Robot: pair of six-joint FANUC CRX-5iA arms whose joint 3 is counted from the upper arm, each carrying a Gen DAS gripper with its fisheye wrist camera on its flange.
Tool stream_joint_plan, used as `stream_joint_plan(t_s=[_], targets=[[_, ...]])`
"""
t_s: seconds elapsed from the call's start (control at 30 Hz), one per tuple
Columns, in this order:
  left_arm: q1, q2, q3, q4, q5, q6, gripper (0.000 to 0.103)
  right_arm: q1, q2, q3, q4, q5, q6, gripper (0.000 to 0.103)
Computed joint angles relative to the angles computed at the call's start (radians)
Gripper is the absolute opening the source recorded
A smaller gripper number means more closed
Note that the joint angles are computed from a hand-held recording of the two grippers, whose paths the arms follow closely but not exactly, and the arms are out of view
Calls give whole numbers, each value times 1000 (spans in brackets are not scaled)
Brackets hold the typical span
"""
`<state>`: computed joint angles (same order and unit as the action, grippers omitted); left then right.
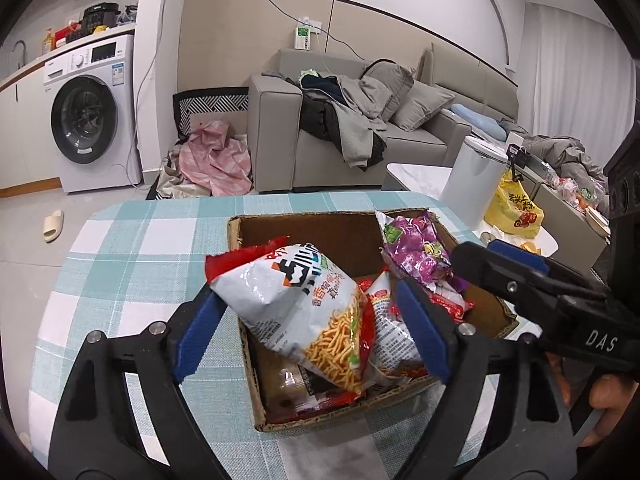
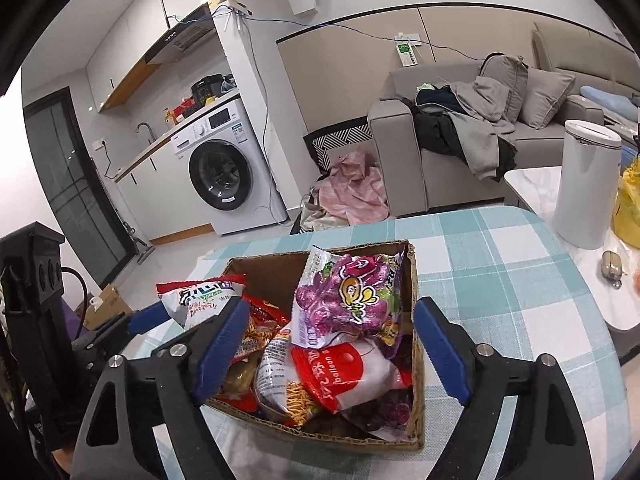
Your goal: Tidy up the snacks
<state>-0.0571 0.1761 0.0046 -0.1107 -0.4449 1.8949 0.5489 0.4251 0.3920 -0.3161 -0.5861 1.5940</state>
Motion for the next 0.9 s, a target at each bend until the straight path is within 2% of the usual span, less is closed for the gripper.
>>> stream_joint_plan(t_s=[0.1,0.13,0.17,0.2,0.3,0.4,0.9], targets=[[3,-8,-4,13,-18,-4,88,-4,-8,-15,19,4,-15,96],[2,-11,-3,8,-26,6,92,-7,-12,-18,17,3,-15,98],[0,-18,-7,-1,-29,21,100,-13,-16,-22,2,1,-5,99],[-1,-27,-11,-24,-29,49,102,-17,-21,-27,-7,3,2,101],[-2,-62,-46,-52,-2,85,102,-28,-40,-48,-30,10,31,102],[-12,-89,-57,-96,-14,130,102,-35,-60,-71,-54,16,67,103],[-153,-234,-109,-479,-90,491,102,-37,-180,-232,-150,87,250,103]])
